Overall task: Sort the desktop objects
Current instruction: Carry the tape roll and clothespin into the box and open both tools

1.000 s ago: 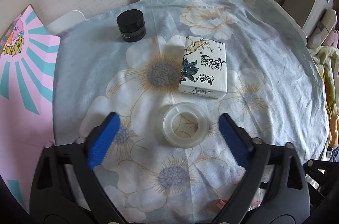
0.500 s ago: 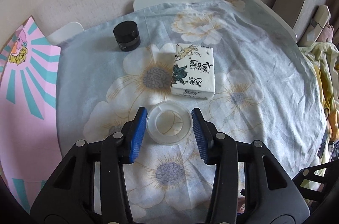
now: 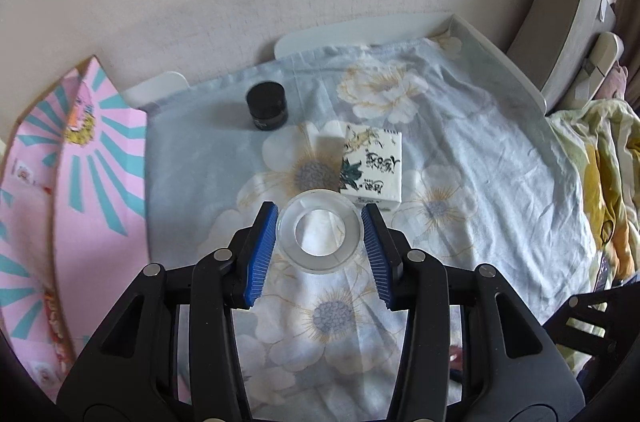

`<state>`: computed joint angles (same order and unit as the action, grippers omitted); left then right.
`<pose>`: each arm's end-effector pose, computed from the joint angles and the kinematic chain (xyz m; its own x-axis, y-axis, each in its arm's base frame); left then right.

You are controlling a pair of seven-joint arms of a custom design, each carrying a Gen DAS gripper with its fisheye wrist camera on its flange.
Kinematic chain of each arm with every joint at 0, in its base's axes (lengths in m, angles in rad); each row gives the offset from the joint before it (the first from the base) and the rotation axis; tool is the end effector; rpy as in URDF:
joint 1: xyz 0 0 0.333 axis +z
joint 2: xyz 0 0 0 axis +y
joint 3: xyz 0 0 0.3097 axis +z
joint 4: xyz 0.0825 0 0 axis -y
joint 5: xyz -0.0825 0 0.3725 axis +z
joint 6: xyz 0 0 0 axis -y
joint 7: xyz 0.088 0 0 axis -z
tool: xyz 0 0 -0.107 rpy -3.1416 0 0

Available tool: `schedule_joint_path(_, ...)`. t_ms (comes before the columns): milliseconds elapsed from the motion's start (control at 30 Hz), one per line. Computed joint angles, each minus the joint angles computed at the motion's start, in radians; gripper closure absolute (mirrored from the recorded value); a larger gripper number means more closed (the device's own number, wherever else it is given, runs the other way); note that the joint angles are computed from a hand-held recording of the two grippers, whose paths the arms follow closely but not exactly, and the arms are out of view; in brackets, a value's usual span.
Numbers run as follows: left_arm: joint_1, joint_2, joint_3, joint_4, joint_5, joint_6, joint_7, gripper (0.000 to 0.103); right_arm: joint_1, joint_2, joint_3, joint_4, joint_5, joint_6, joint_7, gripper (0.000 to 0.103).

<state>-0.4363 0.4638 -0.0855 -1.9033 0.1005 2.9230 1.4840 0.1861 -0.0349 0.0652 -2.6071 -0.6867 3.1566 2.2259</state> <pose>0.5742 -0.3311 0.3211 -0.4889 -0.8722 0.0138 -0.7434 0.4084 -0.5297 0.4288 0.1687 0.3243 0.2791 -0.9602 0.0116 -0.8010 -0.2394 -0.5487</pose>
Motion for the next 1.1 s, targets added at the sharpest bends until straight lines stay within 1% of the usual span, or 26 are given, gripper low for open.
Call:
schedule_joint_path(33,-0.004,-0.016,0.009,-0.006,0.003,-0.004,-0.009,0.063,0.005,-0.013,-0.004,-0.001,0.026,-0.007,-0.012,0.082)
schedule_joint_path(133,0.017,-0.072,0.005,-0.033,-0.005,-0.006,-0.019,0.063,0.024,-0.06,-0.015,-0.003,0.121,-0.02,-0.076,0.082)
schedule_joint_path(200,0.033,-0.114,0.006,-0.057,-0.008,0.001,-0.031,0.063,0.013,-0.089,-0.001,0.008,0.132,-0.029,-0.088,0.082)
schedule_joint_path(267,0.046,-0.158,0.014,-0.085,0.001,0.01,-0.055,0.063,-0.011,-0.111,0.023,0.031,0.114,-0.039,-0.085,0.082)
schedule_joint_path(300,0.054,-0.18,0.017,-0.098,0.006,0.012,-0.068,0.063,-0.009,-0.114,0.022,0.046,0.119,-0.039,-0.1,0.082)
schedule_joint_path(400,0.059,-0.245,0.055,-0.141,0.078,0.019,-0.153,0.063,-0.008,-0.094,0.022,0.109,0.126,-0.02,-0.153,0.082)
schedule_joint_path(467,0.071,-0.285,0.078,-0.169,0.145,0.023,-0.222,0.063,-0.005,-0.075,0.033,0.162,0.118,-0.016,-0.175,0.082)
schedule_joint_path(567,0.097,-0.34,0.108,-0.208,0.252,0.011,-0.333,0.063,0.036,-0.023,0.021,0.244,0.163,-0.002,-0.264,0.082)
schedule_joint_path(600,0.111,-0.356,0.111,-0.22,0.275,0.005,-0.355,0.063,0.061,-0.003,0.011,0.268,0.224,0.005,-0.33,0.082)
schedule_joint_path(633,0.129,-0.373,0.111,-0.235,0.292,-0.002,-0.372,0.063,0.088,0.019,0.007,0.294,0.326,0.009,-0.432,0.082)
schedule_joint_path(667,0.147,-0.386,0.109,-0.248,0.302,-0.008,-0.383,0.063,0.1,0.043,0.018,0.323,0.425,0.008,-0.529,0.082)
schedule_joint_path(700,0.167,-0.397,0.103,-0.26,0.3,-0.013,-0.38,0.063,0.096,0.067,0.049,0.353,0.554,0.001,-0.65,0.082)
schedule_joint_path(733,0.187,-0.407,0.095,-0.272,0.289,-0.022,-0.368,0.063,0.077,0.094,0.094,0.393,0.675,-0.015,-0.762,0.082)
schedule_joint_path(800,0.222,-0.419,0.081,-0.289,0.287,-0.036,-0.369,0.063,0.037,0.153,0.17,0.481,0.823,-0.061,-0.9,0.082)
schedule_joint_path(833,0.241,-0.421,0.072,-0.3,0.265,-0.034,-0.354,0.063,0.021,0.184,0.198,0.529,0.872,-0.098,-0.946,0.082)
schedule_joint_path(867,0.259,-0.421,0.061,-0.309,0.237,-0.031,-0.336,0.063,0.029,0.209,0.195,0.568,0.875,-0.126,-0.948,0.082)
schedule_joint_path(933,0.29,-0.412,0.04,-0.323,0.215,-0.023,-0.334,0.063,0.037,0.281,0.2,0.675,0.883,-0.212,-0.962,0.082)
schedule_joint_path(1000,0.318,-0.398,0.02,-0.329,0.2,-0.017,-0.331,0.063,0.052,0.34,0.193,0.761,0.876,-0.273,-0.956,0.082)
schedule_joint_path(1033,0.329,-0.39,0.012,-0.333,0.18,-0.011,-0.318,0.063,0.054,0.376,0.195,0.813,0.878,-0.314,-0.957,0.082)
schedule_joint_path(1100,0.344,-0.377,-0.002,-0.341,0.13,0.0,-0.282,0.063,0.075,0.444,0.179,0.916,0.861,-0.388,-0.932,0.082)
